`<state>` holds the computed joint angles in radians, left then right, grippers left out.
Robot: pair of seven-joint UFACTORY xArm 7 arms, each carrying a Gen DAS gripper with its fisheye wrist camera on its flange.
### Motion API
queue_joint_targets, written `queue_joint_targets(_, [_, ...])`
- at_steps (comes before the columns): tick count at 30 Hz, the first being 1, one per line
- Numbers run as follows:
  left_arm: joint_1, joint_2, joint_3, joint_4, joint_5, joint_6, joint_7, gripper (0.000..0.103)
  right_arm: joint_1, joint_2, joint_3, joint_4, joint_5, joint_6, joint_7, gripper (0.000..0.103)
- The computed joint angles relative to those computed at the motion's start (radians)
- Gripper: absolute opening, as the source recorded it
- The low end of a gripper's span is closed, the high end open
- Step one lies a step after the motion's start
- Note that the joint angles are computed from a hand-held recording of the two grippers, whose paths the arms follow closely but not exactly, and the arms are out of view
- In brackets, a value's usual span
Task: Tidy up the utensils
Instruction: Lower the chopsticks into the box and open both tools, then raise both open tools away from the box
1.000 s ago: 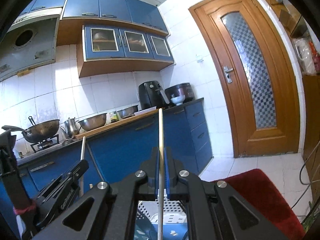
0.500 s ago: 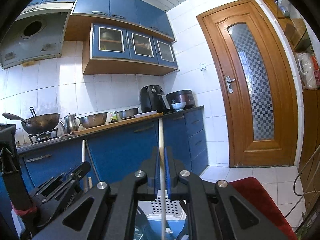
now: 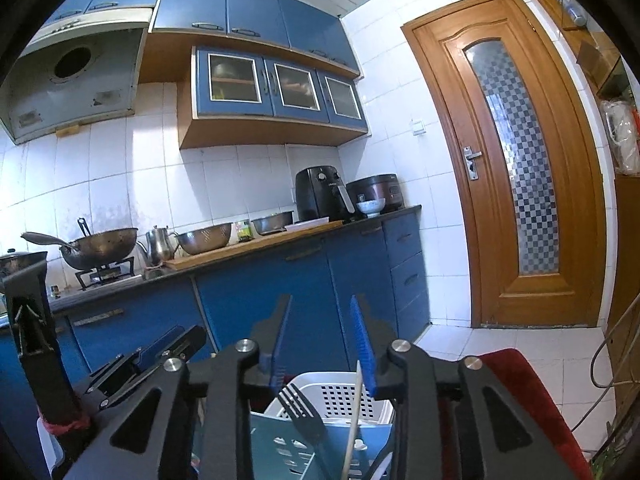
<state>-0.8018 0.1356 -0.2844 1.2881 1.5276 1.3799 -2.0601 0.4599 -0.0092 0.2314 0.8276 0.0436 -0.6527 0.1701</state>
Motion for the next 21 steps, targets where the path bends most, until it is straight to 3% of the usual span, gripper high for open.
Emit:
queue_joint_targets(4, [-0.006,-0.036,-0.017,-0.012,-0.039,0.009,0.02,0.022,-0.004,-0.052,-0.007,-0.028,-0.041,0.031,0.056,0.033])
queue_joint_targets(10, [-0.014,-0.088,-0.06,-0.03,-0.092,0.046,0.042,0.022,-0.007,-0.147,-0.047,-0.089,-0.195,0.079,0.244,0.033])
queue_joint_targets(21, [-0.05,-0.146,-0.141,-0.035,-0.252,0.131,0.103,0.022,0.011,-0.35,-0.024,-0.24,-0.176,0.182,0.248,0.034])
